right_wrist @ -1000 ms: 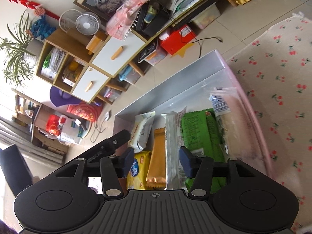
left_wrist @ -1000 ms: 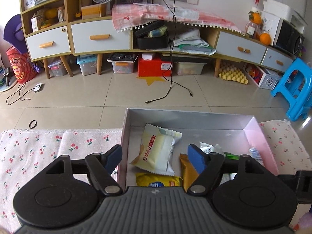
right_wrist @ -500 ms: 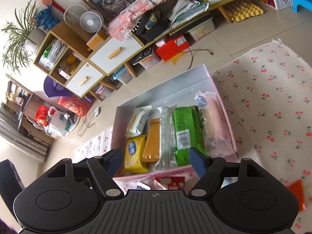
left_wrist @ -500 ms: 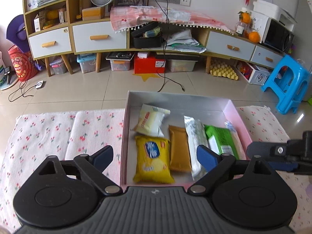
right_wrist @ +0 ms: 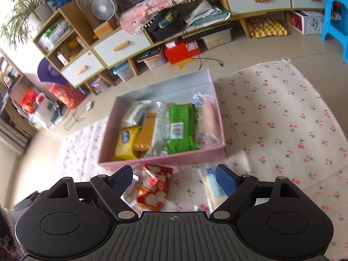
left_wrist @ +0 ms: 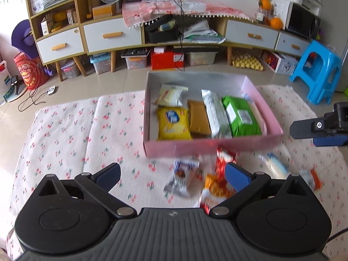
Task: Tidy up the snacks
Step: 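Move both open tools back over the remaining snacks, then grasp the pink nougat pack with left tool while right tool grasps white-and-orange pack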
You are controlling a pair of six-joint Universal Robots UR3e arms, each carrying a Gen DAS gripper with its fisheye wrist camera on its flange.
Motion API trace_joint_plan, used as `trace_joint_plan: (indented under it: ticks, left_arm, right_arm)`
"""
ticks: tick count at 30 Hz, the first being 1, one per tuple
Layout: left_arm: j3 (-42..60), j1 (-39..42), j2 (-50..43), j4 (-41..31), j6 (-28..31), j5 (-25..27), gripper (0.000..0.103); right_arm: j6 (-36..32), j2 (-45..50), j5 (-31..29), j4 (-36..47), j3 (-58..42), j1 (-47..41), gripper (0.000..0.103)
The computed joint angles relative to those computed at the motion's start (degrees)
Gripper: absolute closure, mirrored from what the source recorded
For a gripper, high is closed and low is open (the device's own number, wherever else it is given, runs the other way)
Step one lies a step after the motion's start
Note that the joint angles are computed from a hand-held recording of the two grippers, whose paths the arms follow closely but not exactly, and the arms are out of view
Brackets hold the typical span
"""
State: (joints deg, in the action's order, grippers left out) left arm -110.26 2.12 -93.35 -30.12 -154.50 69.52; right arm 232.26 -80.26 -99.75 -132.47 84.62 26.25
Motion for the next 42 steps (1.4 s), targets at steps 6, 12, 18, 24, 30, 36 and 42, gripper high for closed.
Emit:
trace_joint_plan:
  ticks: [6,12,18,24,30,36,42]
  left_arm:
    - [-4.0,1.0,2.4,0.0,0.0,0.5,0.001]
    - [-10.1,3.8,6.1,0.5,5.3,-2.8,0.001]
    - [-15.6,6.7,11.7,-4.2,12.4,-6.3,0.001]
    - [-19.4,9.4,17.2,-10.0,19.6,-10.1,0.001]
    - [-21.7,10.9,21.6,-15.5,25.7,-12.8,0.001]
    - [-21.7,10.1,22.2,-20.4,29.1,-13.5,0.001]
    - [-20.3,7.5,19.7,-22.4,27.8,-11.5,0.004]
  right_arm:
    - [0.8,-3.0,1.4,-3.2,7.0,0.1,0.018]
    - [-2.9,-6.0,-1.1,-3.7,12.1,1.0,0.018]
    - [-4.8,-10.0,-3.3,-6.0,19.8,-0.3,0.018]
    - [-6.3,-14.0,-4.9,-5.4,26.0,-2.1,0.018]
    - [-19.4,-17.6,-2.3,-9.9,32.3,-3.5,0.018]
    - [-33.1,-18.4,1.2,-14.6,38.0,-4.3,0.018]
    - [-35.9,-16.2,1.1,-17.5,40.1,-4.8,0.016]
